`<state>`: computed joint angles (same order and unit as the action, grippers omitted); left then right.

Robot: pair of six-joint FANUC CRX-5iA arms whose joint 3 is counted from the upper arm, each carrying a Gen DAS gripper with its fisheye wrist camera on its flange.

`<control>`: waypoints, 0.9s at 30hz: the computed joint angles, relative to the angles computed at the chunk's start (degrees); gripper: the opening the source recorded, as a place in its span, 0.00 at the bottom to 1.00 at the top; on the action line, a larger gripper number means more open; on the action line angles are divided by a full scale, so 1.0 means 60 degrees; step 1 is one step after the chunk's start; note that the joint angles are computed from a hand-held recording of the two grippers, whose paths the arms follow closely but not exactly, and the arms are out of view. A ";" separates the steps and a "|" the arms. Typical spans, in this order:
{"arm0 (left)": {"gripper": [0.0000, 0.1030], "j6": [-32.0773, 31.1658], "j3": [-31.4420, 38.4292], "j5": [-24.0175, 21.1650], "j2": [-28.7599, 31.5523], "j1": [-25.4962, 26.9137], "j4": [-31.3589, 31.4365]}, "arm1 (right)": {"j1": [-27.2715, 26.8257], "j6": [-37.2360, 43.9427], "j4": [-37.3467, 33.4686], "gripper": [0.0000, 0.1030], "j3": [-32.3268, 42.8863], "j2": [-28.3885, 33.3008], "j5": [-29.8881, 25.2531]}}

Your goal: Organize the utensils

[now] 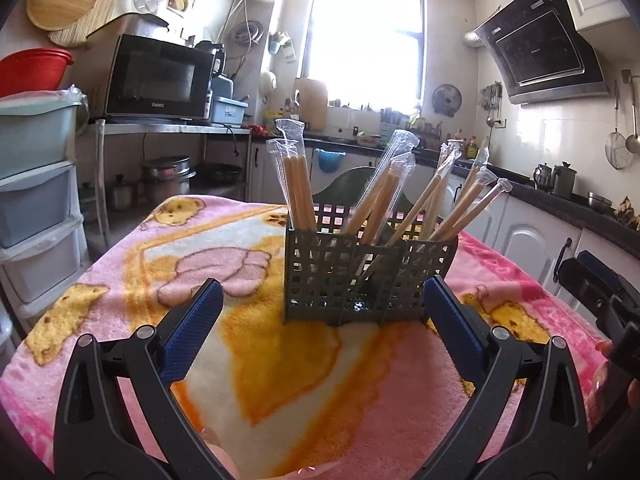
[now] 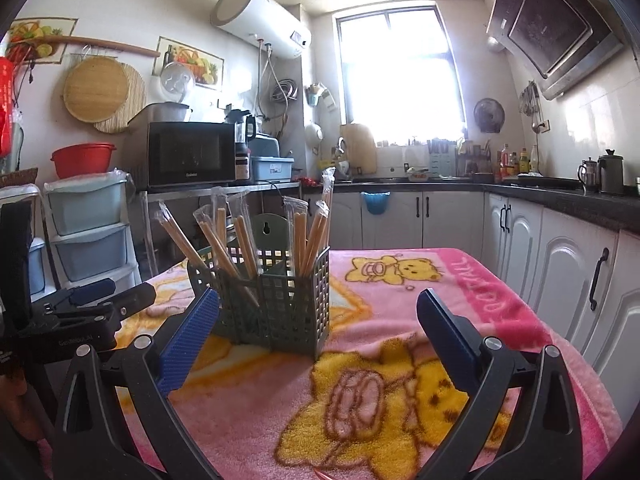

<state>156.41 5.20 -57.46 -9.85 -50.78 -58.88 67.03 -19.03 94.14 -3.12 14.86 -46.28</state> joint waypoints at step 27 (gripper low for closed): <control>0.90 -0.0011 -0.0106 0.0126 -0.0059 -0.0015 -0.0032 | 0.0103 -0.0007 -0.0213 0.94 0.0016 0.0040 -0.0185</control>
